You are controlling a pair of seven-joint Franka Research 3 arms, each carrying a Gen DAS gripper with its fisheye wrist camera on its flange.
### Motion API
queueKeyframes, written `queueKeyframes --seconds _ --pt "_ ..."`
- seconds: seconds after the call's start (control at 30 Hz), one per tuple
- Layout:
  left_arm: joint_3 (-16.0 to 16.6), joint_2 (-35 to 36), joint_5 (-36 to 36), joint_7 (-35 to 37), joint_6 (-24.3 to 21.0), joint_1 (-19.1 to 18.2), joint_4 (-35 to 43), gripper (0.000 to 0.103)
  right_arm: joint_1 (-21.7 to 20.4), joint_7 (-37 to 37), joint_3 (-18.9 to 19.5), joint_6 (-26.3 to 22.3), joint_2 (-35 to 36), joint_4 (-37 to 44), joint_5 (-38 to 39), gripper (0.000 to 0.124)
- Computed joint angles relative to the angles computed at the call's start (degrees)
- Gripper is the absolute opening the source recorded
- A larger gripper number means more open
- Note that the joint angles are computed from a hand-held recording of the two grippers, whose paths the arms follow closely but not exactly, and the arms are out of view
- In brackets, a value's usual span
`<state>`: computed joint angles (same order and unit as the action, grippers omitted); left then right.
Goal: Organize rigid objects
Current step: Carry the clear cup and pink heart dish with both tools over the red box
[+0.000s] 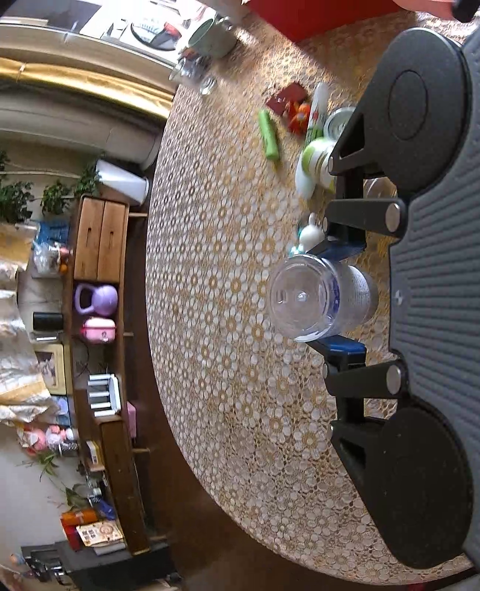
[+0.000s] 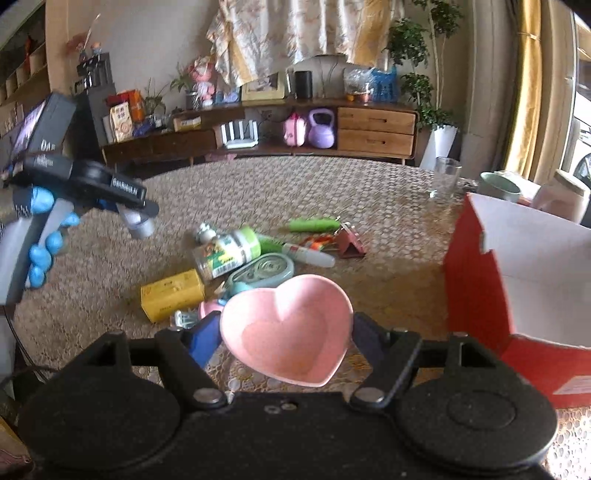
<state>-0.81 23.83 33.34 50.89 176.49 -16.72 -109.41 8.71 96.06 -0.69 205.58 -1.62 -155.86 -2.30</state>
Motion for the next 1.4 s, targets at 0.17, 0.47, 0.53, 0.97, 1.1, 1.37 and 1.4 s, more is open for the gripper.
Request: queueKeyframes --seconds 0.17,0.47,0.53,0.97,1.1,1.37,1.4 --pt "-8.88 -1.37 -7.12 7.46 -1.42 6.69 -1.52 0.04 -0.11 1.09 -2.03 -1.42 -4.51 -2.2 -1.37 0.075" --pt "-21.3 -5.11 -20.34 22.36 -1.05 13.16 -3.26 0.041 -2.77 -6.25 -3.3 -2.47 -10.24 -3.14 5.15 0.075" --pt "-23.93 -4.98 -23.63 25.05 -1.49 13.71 -2.51 0.04 -3.52 -8.29 -3.73 -2.33 -10.52 -2.98 7.22 0.075" --pt "-24.73 1.13 -28.96 34.42 -7.88 2.34 9.98 0.041 -7.96 -12.96 -7.65 -3.82 -7.05 -0.09 12.34 0.075" --pt "-23.09 4.89 -27.95 34.15 -11.15 -2.5 15.99 0.041 -9.21 -12.23 -9.67 -4.31 -5.74 0.58 9.8 0.075" --pt "-20.87 15.49 -25.14 34.87 -20.78 -11.67 33.22 0.04 -11.35 -1.11 -17.3 -7.16 -1.64 4.02 -8.56 0.075" --pt "-20.57 17.85 -24.84 35.33 -22.97 -13.15 37.1 0.041 -12.07 0.22 -17.53 -7.61 -0.78 4.81 -10.45 0.075"
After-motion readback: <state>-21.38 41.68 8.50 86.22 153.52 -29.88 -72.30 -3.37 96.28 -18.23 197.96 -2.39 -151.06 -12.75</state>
